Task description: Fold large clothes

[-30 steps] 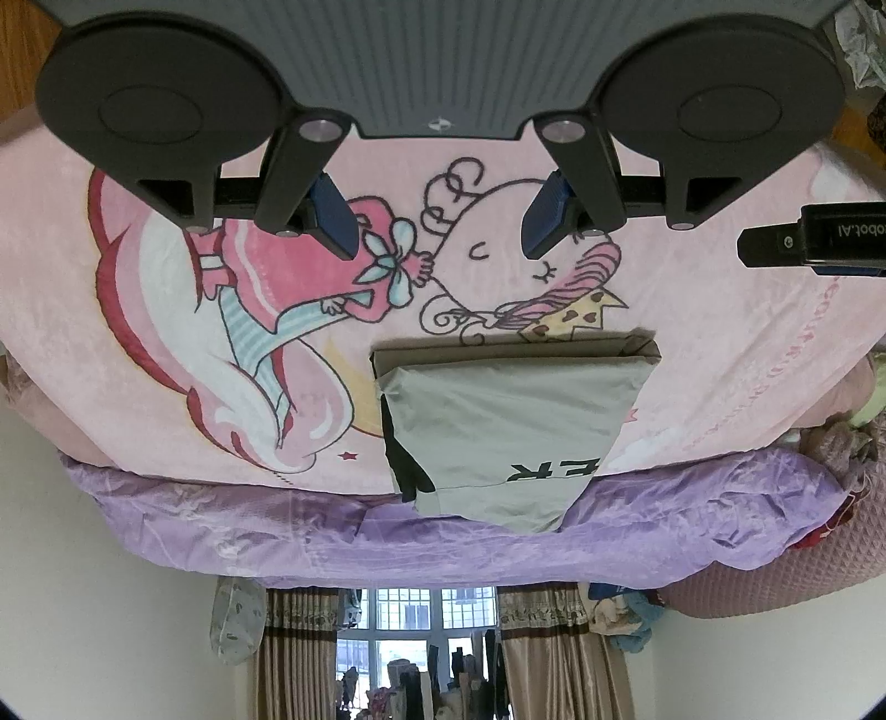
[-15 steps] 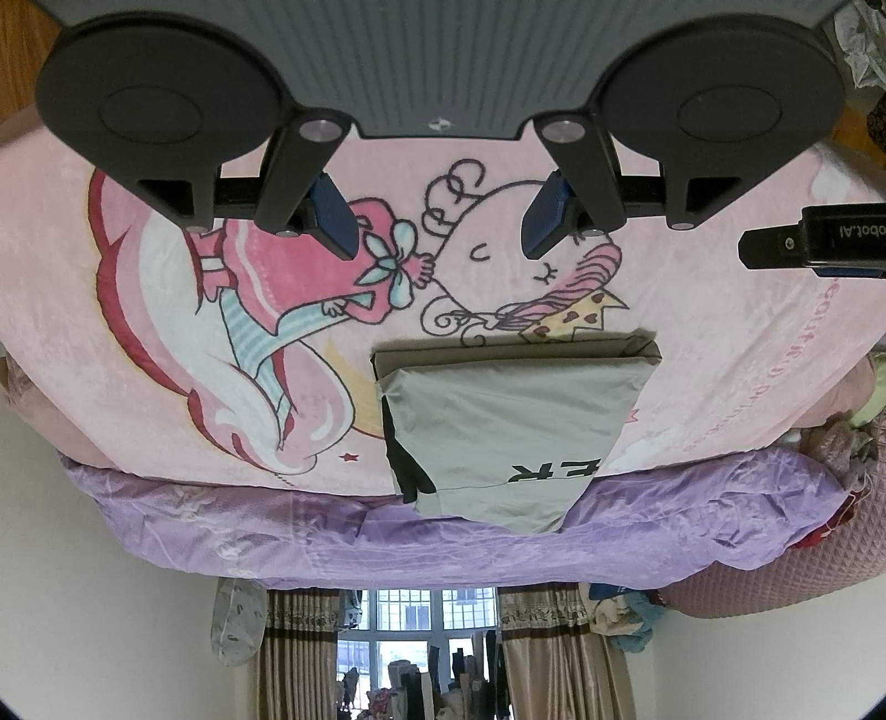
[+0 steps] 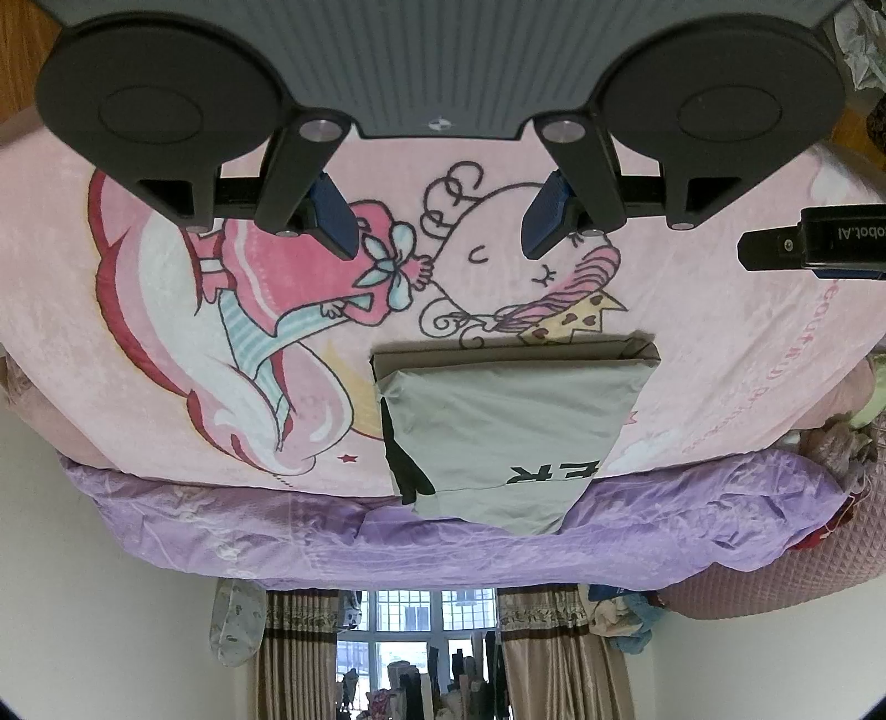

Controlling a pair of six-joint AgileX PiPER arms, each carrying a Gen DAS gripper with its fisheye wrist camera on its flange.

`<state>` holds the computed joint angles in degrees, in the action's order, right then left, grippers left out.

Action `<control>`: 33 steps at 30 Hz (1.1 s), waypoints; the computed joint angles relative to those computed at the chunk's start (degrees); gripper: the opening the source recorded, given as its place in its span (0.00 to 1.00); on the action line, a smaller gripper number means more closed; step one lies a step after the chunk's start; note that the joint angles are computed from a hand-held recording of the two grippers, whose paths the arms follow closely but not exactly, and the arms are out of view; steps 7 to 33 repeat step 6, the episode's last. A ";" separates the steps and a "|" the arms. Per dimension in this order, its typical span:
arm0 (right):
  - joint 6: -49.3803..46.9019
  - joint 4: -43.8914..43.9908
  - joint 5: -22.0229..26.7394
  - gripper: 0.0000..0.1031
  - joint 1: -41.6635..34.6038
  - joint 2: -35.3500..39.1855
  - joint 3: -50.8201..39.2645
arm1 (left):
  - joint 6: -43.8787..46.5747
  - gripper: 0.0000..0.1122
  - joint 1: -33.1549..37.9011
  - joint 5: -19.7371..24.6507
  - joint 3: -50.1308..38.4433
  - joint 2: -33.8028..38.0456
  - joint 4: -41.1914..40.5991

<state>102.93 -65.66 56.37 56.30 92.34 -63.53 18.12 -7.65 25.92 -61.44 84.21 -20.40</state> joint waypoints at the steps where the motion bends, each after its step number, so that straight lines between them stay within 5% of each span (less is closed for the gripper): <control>1: 0.00 -0.01 -0.03 0.77 0.01 -0.03 0.02 | 0.05 0.72 0.03 0.03 0.02 -0.03 -0.11; 33: -0.26 0.17 0.01 0.77 -0.02 0.03 -0.22 | -0.64 0.72 -0.11 0.00 -0.03 0.05 0.52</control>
